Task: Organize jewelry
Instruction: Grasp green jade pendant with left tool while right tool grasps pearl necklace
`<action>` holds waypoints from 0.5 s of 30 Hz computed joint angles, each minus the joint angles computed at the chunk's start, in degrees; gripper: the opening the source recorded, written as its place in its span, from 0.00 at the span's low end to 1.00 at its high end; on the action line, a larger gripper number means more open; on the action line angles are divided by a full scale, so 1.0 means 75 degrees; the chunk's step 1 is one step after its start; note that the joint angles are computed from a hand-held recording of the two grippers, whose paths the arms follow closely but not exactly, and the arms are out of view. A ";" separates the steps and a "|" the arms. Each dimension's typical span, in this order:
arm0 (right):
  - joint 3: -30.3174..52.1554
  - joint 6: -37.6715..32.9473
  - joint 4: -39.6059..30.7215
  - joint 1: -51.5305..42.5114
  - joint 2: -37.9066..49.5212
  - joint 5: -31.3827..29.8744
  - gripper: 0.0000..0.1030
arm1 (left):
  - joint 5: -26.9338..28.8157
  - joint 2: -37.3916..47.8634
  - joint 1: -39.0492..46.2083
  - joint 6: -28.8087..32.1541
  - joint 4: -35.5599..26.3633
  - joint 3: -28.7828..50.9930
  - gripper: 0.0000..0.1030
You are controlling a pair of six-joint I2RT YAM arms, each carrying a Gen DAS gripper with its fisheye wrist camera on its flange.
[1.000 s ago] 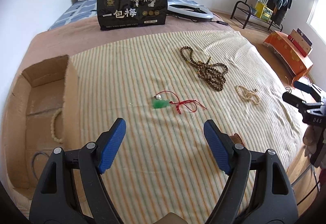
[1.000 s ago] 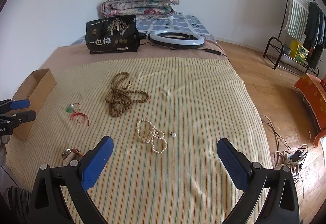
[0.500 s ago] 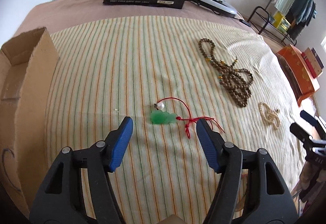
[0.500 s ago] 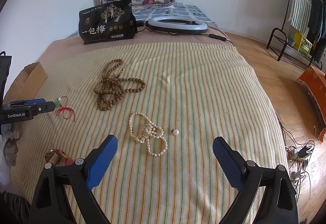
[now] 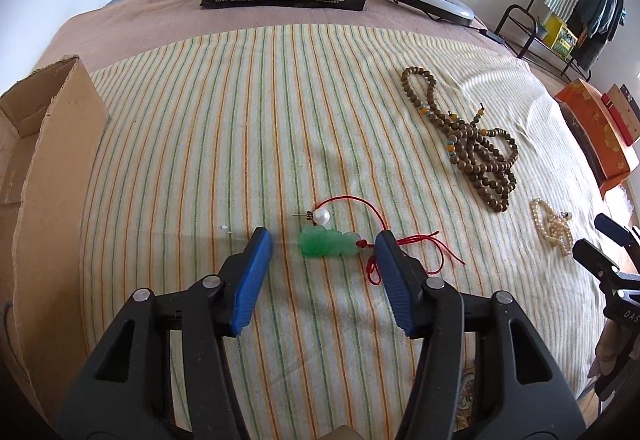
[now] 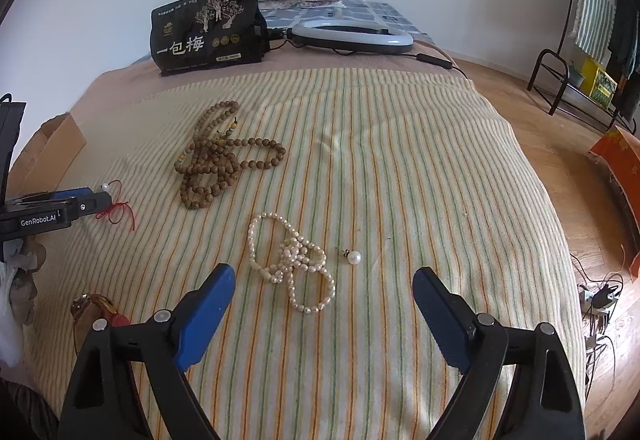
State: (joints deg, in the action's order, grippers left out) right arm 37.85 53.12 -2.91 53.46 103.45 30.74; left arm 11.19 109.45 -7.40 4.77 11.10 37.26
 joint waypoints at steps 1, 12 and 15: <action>-0.0024 0.0004 0.0096 -0.0035 0.0032 -0.0027 0.89 | -0.0055 0.0008 -0.0033 -0.0001 0.0037 -0.0010 0.50; 0.0175 -0.0071 0.0756 -0.0329 0.0676 -0.0618 0.84 | -0.0043 0.0100 0.0076 0.0123 0.0125 0.0026 0.32; 0.0390 -0.0136 0.0690 -0.0378 0.0928 -0.0676 0.79 | 0.0005 0.0111 0.0100 0.0160 0.0199 -0.0003 0.32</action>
State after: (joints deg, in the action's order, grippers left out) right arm 40.77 52.10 2.27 50.63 110.41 25.67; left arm 11.23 110.28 -6.65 5.97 12.59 37.23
